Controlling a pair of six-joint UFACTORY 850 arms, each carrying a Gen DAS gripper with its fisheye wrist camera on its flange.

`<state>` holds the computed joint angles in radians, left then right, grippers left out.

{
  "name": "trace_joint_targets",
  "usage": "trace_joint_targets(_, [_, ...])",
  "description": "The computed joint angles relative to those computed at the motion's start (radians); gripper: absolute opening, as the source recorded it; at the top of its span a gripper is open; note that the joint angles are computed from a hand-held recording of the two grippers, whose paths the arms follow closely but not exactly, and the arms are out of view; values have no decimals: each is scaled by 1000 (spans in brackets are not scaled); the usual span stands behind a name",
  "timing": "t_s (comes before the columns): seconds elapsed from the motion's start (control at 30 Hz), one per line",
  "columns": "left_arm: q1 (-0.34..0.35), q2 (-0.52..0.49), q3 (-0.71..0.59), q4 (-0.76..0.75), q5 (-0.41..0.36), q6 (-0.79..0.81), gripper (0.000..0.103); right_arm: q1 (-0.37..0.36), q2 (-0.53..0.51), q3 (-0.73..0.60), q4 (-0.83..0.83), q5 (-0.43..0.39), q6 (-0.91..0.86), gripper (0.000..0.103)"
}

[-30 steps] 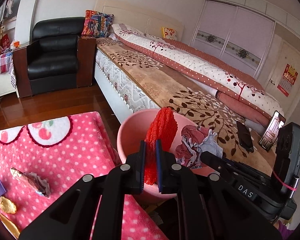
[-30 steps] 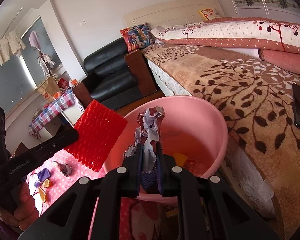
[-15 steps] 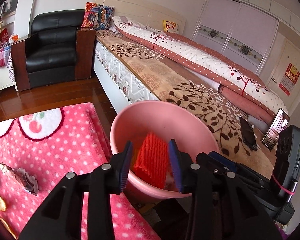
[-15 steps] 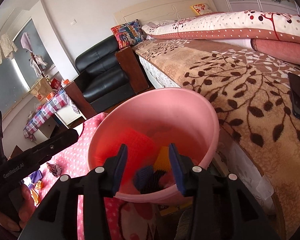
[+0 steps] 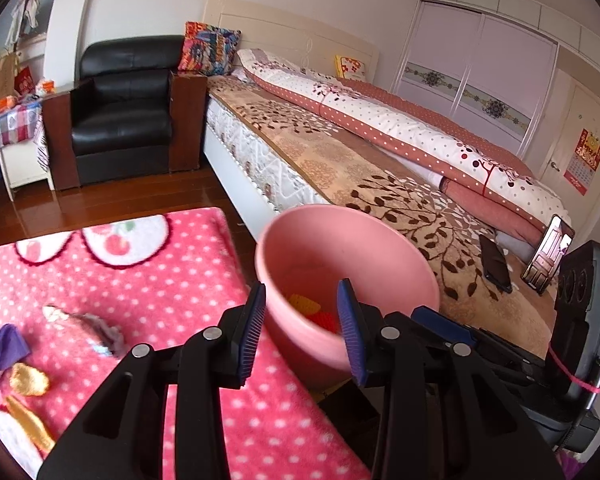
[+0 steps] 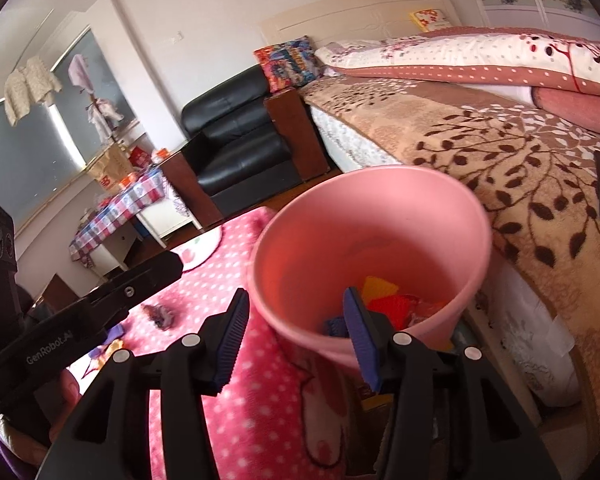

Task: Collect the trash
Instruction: 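Move both open tools back over the table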

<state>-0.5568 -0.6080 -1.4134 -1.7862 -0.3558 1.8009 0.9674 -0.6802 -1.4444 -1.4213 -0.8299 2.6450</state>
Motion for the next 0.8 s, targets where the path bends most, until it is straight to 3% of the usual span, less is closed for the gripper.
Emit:
trace_joint_targets(0.43, [76,148,244,-593,45,611,38,38,-208,-333,79,105,-305,51])
trace_joint_targets(0.63, [109,177,312,-849,62,871,37,49,-329,-532,202,104,-508,51])
trace_joint_targets(0.8, [135,201,365,-1064,29,1082,38,53,-436,-723,317,77,-701,51])
